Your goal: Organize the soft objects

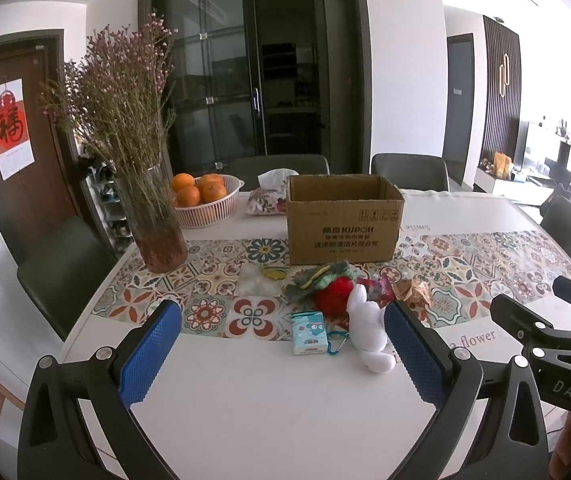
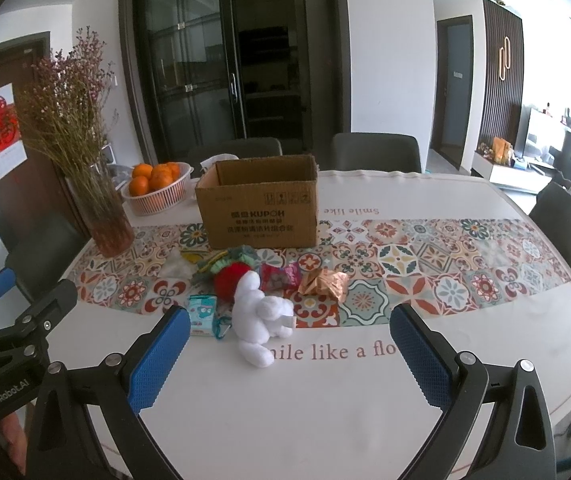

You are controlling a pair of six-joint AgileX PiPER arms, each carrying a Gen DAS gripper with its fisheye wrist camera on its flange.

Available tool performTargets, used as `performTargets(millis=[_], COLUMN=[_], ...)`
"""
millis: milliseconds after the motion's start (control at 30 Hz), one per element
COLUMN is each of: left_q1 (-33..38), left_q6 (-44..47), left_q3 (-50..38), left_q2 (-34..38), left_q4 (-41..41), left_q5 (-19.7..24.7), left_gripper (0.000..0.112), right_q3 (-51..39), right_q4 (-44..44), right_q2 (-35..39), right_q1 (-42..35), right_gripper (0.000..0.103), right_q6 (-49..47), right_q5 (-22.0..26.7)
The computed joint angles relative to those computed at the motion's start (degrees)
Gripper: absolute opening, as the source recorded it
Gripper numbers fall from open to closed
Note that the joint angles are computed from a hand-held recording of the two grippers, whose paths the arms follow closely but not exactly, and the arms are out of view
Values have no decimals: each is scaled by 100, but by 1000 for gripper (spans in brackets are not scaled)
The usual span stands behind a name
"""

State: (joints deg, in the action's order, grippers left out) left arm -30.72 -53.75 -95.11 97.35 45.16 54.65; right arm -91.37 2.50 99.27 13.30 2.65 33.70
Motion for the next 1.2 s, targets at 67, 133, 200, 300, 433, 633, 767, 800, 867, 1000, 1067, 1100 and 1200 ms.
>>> performTargets(millis=[67, 133, 200, 300, 433, 633, 767, 800, 867, 1000, 1067, 1100, 1200], left_q1=[104, 192, 289, 467, 806, 1360, 1690, 1749, 1856, 2005, 2021, 2016, 1992], left_q6=[91, 182, 314, 631, 1278, 2330, 2915, 3010, 3210, 3519, 3543, 3520, 3423], left_q3=[28, 35, -1, -97, -242, -473, -667, -741, -906, -1345, -1544, -1658, -1995], left_q2=[-3, 9, 47, 118, 281, 599, 877, 958, 1154, 1566, 1774, 1891, 2198], left_q4=[-92, -188, -322, -659, -1344, -2418, -3050, -3162, -3401, -3882, -3945, -3922, -3899], left_q5=[-88, -158, -214, -301, -455, -625, -654, -645, -598, -337, -247, -193, -5], left_gripper=[103, 103, 103, 103, 103, 103, 103, 103, 103, 103, 103, 103, 102], right_q3=[-63, -122, -251, -457, -827, -1740, -2273, -2425, -2782, -3646, -4103, -4474, -5199], right_q4=[-62, -109, -177, -287, -345, -399, -517, -548, -525, -481, -314, -213, -24], right_q2=[79, 138, 248, 426, 726, 1487, 1947, 2051, 2308, 2899, 3204, 3452, 3935], right_q1=[42, 66, 111, 185, 270, 426, 532, 548, 553, 530, 485, 446, 358], right_gripper=[102, 102, 102, 102, 101, 101, 100, 99, 99, 96, 93, 90, 86], right_q6=[75, 130, 227, 379, 540, 851, 1064, 1095, 1125, 957, 796, 709, 574], right_q5=[15, 50, 130, 261, 524, 1137, 1427, 1523, 1718, 2172, 2403, 2600, 2917])
